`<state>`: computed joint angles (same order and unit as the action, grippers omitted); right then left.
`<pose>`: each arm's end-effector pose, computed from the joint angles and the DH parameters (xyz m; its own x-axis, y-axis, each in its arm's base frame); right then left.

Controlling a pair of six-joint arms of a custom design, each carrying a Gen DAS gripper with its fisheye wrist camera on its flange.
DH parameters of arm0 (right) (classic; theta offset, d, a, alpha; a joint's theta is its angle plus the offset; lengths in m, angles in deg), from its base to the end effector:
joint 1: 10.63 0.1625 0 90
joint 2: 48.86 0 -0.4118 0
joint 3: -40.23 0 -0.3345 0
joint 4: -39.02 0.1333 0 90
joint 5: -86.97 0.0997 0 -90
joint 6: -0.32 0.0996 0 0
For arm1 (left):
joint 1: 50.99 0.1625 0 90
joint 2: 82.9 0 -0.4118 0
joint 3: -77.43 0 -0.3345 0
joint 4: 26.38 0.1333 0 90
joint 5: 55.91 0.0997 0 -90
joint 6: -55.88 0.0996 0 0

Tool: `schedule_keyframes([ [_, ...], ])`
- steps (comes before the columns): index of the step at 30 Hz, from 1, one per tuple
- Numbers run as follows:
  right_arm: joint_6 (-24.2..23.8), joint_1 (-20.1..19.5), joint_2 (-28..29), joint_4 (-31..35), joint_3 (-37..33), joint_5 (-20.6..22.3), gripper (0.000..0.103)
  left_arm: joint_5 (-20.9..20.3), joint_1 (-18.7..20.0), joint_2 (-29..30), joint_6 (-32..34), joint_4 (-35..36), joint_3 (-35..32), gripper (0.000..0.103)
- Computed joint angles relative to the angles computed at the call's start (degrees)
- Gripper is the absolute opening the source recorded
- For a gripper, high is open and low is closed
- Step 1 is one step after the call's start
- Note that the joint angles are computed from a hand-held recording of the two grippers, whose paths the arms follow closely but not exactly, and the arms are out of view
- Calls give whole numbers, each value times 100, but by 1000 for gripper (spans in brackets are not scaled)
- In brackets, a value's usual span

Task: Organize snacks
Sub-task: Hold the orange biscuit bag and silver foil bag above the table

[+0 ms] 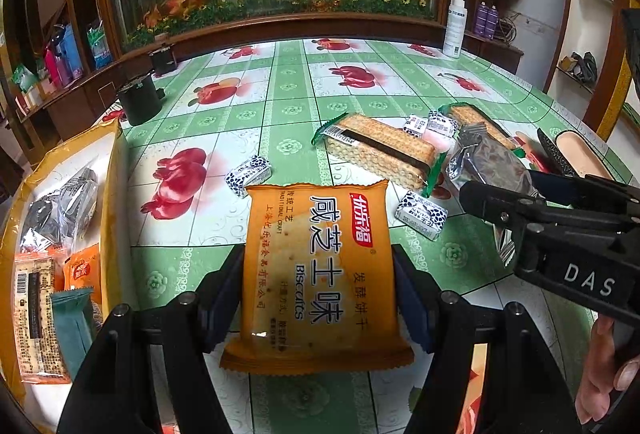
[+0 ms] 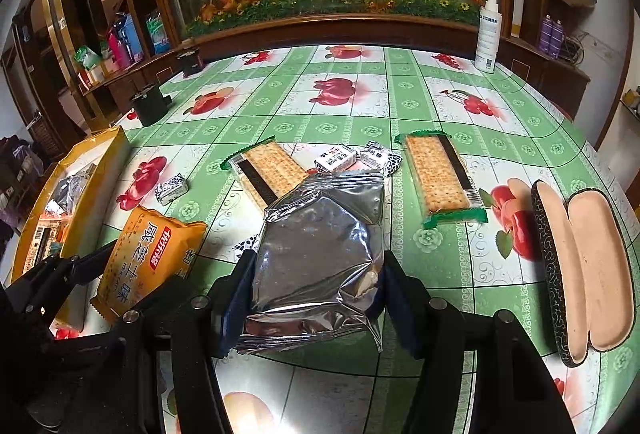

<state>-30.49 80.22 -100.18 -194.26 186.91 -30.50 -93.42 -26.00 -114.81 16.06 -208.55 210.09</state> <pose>0.0927 -0.3572 0.1657 -0.7612 -0.0605 0.6457 -0.4655 0.7441 -0.4791 -0.2518 -0.3516 -0.0233 -0.6891 0.1948 -0.6980 0.5923 0.7063 -0.3877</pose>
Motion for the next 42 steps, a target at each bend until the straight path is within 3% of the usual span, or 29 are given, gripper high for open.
schedule_keyframes([
  [22,-158,124,145,-324,45,6,65,177,-88,1,-80,-9,28,69],
  [31,-584,386,617,-1091,-100,-525,64,203,-98,5,-90,-31,37,69],
  [42,-854,504,839,-1450,-176,-746,64,220,-96,7,-119,7,33,69],
])
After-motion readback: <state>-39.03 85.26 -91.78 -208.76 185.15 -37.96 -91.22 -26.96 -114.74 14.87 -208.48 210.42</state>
